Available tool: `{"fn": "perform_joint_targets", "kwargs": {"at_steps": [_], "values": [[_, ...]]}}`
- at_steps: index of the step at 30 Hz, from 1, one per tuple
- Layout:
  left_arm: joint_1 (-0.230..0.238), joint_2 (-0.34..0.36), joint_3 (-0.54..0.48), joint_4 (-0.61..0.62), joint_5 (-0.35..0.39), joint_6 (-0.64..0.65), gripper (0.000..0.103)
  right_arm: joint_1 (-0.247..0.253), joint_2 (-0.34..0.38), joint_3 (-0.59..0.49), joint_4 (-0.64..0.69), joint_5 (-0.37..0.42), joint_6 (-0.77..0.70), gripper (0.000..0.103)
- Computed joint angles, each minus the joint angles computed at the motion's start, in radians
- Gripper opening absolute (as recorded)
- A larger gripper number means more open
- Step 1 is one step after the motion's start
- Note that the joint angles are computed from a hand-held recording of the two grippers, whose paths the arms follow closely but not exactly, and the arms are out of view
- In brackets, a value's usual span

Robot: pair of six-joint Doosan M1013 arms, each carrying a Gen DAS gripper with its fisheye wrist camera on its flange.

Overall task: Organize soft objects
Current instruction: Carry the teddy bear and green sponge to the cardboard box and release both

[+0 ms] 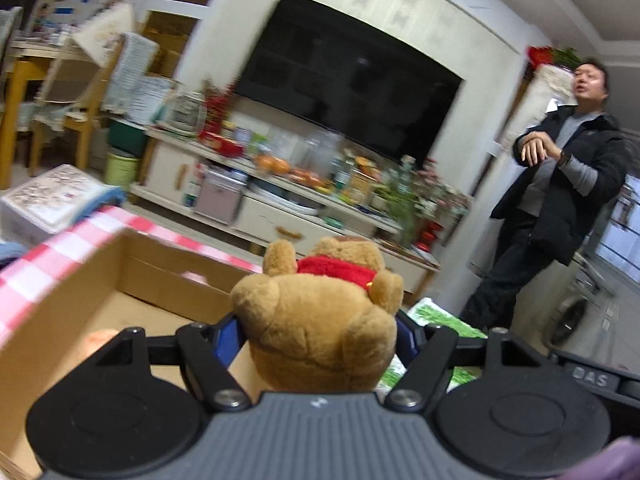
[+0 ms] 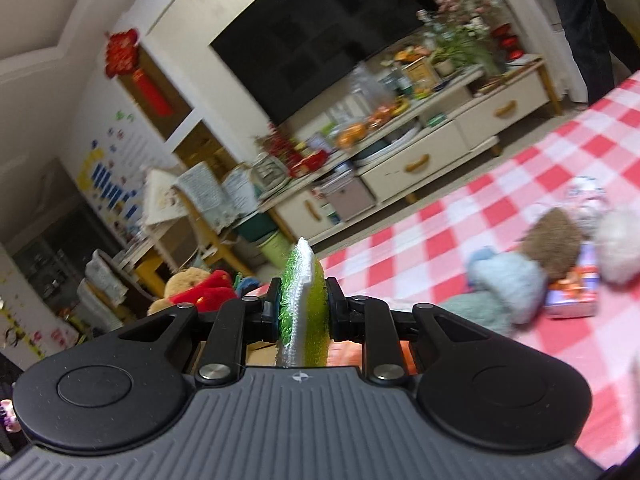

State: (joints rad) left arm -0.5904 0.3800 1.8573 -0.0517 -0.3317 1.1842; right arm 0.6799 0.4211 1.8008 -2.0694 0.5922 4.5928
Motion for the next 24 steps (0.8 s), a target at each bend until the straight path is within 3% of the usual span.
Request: {"fn": "perform_joint_targets", "kwargs": {"at_steps": [9, 17, 20, 22, 24], "values": [[0.034, 0.018, -0.033, -0.432, 0.048, 0.336, 0.072, -0.023, 0.061, -0.099, -0.042, -0.107, -0.110, 0.026], [0.055, 0.032, -0.059, -0.766, 0.105, 0.647, 0.072, -0.030, 0.069, -0.106, 0.004, -0.184, -0.220, 0.031], [0.060, 0.035, -0.066, -0.894, 0.113, 0.756, 0.072, -0.030, 0.064, -0.106, 0.061, -0.208, -0.278, 0.048], [0.060, 0.036, -0.070, -0.954, 0.117, 0.808, 0.077, -0.029, 0.058, -0.102, 0.073, -0.209, -0.278, 0.089], [0.059, 0.032, -0.065, -0.928, 0.108, 0.779, 0.079, -0.019, 0.045, -0.084, 0.052, -0.182, -0.254, 0.095]]}}
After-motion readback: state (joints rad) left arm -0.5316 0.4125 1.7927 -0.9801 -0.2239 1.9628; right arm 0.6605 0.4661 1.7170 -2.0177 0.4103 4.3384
